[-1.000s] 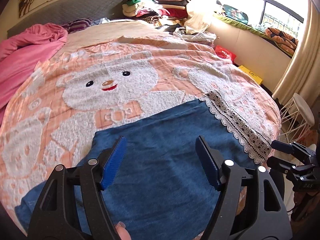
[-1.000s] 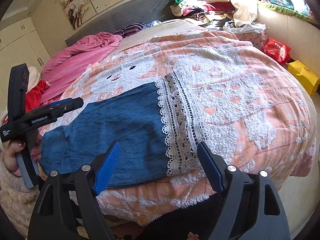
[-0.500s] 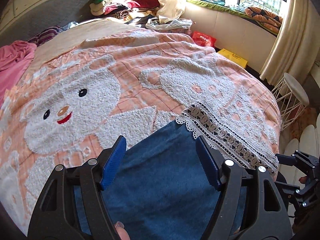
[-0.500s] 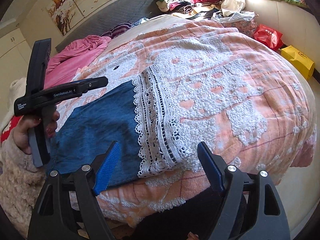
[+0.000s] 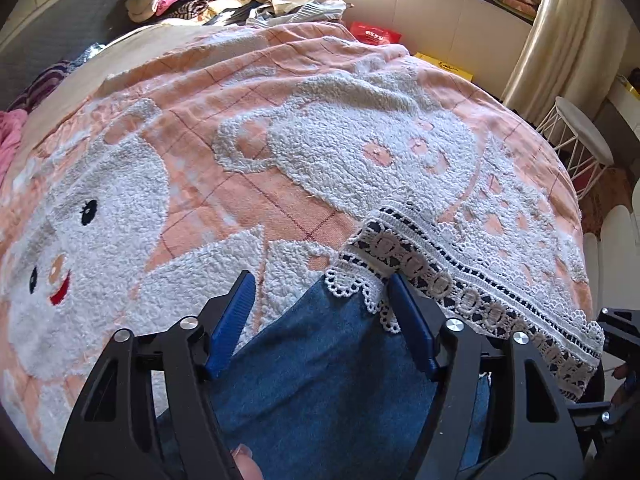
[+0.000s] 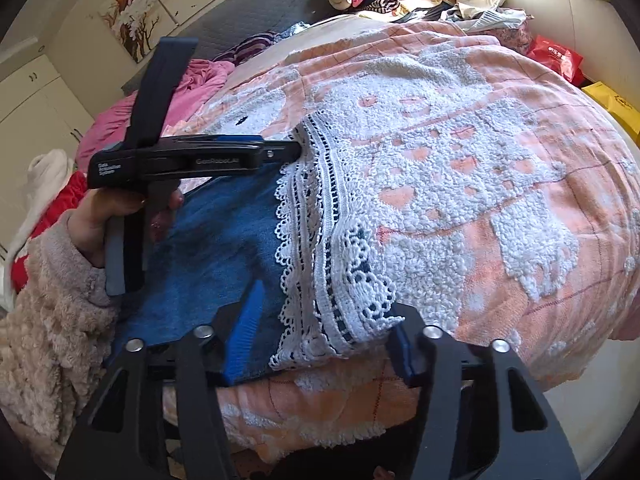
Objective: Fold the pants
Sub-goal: 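Grasp the lace-trimmed edge of the pants with the left tool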
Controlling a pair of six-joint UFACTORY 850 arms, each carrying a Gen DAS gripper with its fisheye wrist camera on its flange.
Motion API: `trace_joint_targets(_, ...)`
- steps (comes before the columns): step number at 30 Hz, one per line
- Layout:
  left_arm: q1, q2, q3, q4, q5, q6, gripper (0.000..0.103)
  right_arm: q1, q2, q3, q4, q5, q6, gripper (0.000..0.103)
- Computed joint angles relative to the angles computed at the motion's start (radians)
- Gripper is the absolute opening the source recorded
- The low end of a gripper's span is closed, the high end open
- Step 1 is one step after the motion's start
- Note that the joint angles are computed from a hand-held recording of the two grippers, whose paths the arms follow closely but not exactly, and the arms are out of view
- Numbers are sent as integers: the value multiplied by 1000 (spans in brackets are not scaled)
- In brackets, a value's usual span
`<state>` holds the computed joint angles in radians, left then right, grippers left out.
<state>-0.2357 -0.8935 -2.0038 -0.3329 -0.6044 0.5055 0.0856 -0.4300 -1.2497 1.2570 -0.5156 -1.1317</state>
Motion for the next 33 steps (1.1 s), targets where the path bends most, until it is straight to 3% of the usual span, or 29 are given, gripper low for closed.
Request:
trace_joint_targets(3, 10, -20, -26, -73, -44, 62, 47, -4, -7, -5, 5, -17, 1, 49)
trace_joint_targets(11, 28, -45, -56, -204, -108, 187, 45, 2, -35, -32, -19, -18, 21, 50)
trace_joint_targets(16, 21, -44, -53, -232, -117, 245, 39, -3, -43, -42, -2, -41, 9, 45)
trace_joint_targets(26, 18, -36, -26, -255, -78, 262, 40, -6, -67, -69, -3, -65, 35, 45)
trace_joint_targets(29, 12, -28, -16, -228, -65, 245, 37, -4, -69, -74, -8, -69, 32, 28)
trace_joint_targets(33, 13, -16, 6, -246, -48, 262, 29, -3, -61, -61, 30, -68, 0, 26)
